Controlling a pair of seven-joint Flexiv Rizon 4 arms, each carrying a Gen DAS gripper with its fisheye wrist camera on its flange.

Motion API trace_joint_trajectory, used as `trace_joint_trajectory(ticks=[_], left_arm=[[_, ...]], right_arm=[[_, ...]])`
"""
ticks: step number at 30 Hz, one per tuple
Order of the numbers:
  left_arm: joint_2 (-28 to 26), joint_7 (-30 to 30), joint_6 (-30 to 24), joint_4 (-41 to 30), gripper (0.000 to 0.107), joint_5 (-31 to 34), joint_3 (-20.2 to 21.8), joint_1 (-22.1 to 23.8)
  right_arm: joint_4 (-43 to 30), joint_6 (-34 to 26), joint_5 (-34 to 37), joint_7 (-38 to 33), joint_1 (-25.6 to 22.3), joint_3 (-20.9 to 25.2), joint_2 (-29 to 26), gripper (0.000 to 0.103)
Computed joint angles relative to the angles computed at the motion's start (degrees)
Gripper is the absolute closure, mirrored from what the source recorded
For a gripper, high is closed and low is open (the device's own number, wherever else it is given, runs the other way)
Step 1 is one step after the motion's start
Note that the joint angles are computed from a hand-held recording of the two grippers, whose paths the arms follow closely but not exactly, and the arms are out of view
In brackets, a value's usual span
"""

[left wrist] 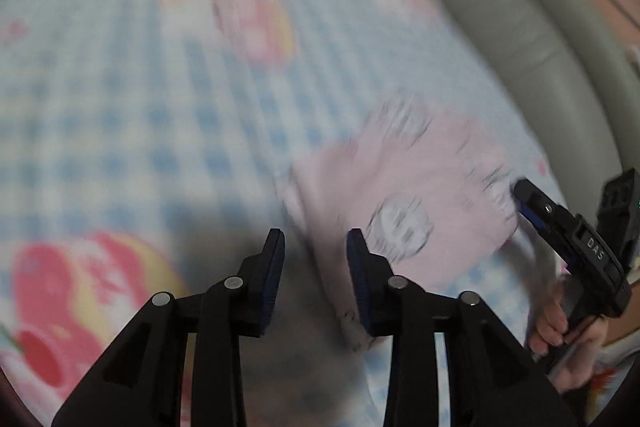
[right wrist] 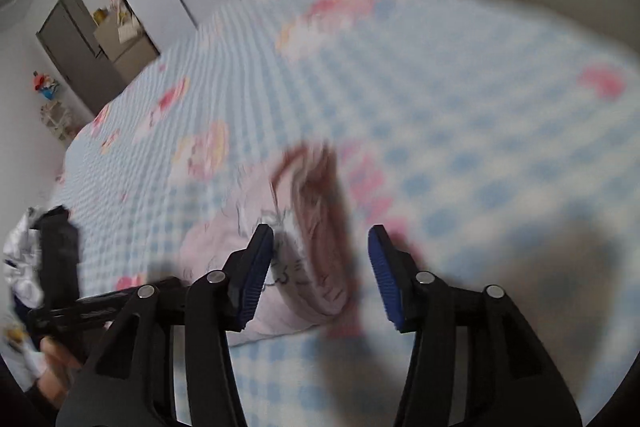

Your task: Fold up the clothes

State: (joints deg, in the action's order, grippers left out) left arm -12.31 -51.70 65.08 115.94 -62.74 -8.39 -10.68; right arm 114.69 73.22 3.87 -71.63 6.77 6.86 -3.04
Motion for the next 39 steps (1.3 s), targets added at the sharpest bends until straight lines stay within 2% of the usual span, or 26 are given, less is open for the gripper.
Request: trace_joint_trajectory(ticks=[1,2,3,4,6,7,8,9,10,12,14,15,16,17,20,23,29,32,36,39], left_arm=[[0.59,3.88,1.22,0.51,0.074,-4.17,-1.15,-0.29],[0.60,5.41,0.74,0.35,0.074,-4.75,-2.04,-0.12],[-0.54,4.14,0.06,-0.85,0.074,-1.60,-1.07,-1.18],[-2.28,0.23,-0.98,-2.81,0.074,5.06,-0.21,-1.57],[-4.85,-10.33,-5.26,-6.31,0.074,19.71,2.80,-1.79],[-5.43,-13.74,-7.73,-7.27,0.078,23.11,3.47,-1.27],[-4.97,-14.77,-8.79,-7.04,0.080,23.49,3.28,-0.24],[-3.93,-14.86,-8.68,-6.22,0.080,23.14,2.96,0.74],[-2.55,-13.76,-8.27,-5.10,0.079,22.00,2.53,1.71],[0.34,-12.85,-7.14,-3.75,0.074,22.60,3.00,2.51],[3.43,-13.22,-5.71,-2.89,0.063,25.01,4.19,2.85],[5.04,-13.12,-4.48,-2.23,0.057,25.62,4.70,3.00],[6.61,-13.01,-3.28,-1.64,0.048,26.26,5.24,3.15],[8.11,-13.51,-2.69,-1.15,0.046,27.53,6.04,3.45],[12.39,-16.81,-2.95,-0.23,0.043,33.29,8.85,5.16],[17.69,-17.40,-4.34,1.96,0.041,36.39,11.62,7.21],[26.08,-13.77,-6.52,6.63,0.035,39.90,16.95,11.84],[28.93,-13.67,-6.95,8.38,0.029,41.40,18.28,14.07],[32.12,-13.50,-6.64,10.66,0.027,43.62,19.26,16.40],[36.21,-13.70,-8.63,12.56,0.027,46.22,20.27,18.24]], right_arm=[[0.30,1.17,-0.08,-0.04,-0.75,1.66,0.53,0.052],[-0.61,0.65,3.56,-3.62,-1.47,3.39,0.97,0.052],[-1.41,-1.39,3.58,-4.40,-0.62,3.25,0.74,0.052],[-1.57,-3.95,-0.13,-3.46,1.83,1.31,0.25,0.052],[-0.93,-8.35,-9.52,1.13,3.63,-0.07,-0.89,0.051],[-0.89,-11.43,-10.19,2.44,2.98,0.15,-1.04,0.054],[-0.96,-13.96,-9.33,2.86,2.67,0.04,-1.01,0.054],[-0.83,-13.99,-5.98,2.30,1.46,0.82,-0.26,0.054],[0.12,-13.43,-6.36,3.52,1.86,0.30,1.20,0.054],[1.93,-12.11,-11.82,6.96,2.02,0.59,3.48,0.052],[0.93,-12.86,-16.88,10.00,2.90,1.25,4.26,0.049],[0.63,-13.20,-17.82,11.13,3.42,1.73,4.91,0.045],[0.25,-13.38,-19.58,13.11,3.99,2.28,5.39,0.033],[0.29,-13.20,-22.22,15.36,4.40,2.77,5.69,0.023],[0.26,-13.62,-29.90,22.00,6.22,4.66,6.40,0.019],[-0.88,-15.86,-29.85,25.42,9.12,6.30,6.26,0.018],[-2.00,-18.34,-33.71,32.50,15.07,9.27,5.71,0.013],[-3.21,-18.83,-34.10,34.94,17.59,9.89,4.95,0.007],[-4.27,-21.81,-36.85,37.96,20.46,11.03,5.40,0.004],[-3.90,-24.34,-38.79,40.63,22.17,12.24,6.86,0.001]])
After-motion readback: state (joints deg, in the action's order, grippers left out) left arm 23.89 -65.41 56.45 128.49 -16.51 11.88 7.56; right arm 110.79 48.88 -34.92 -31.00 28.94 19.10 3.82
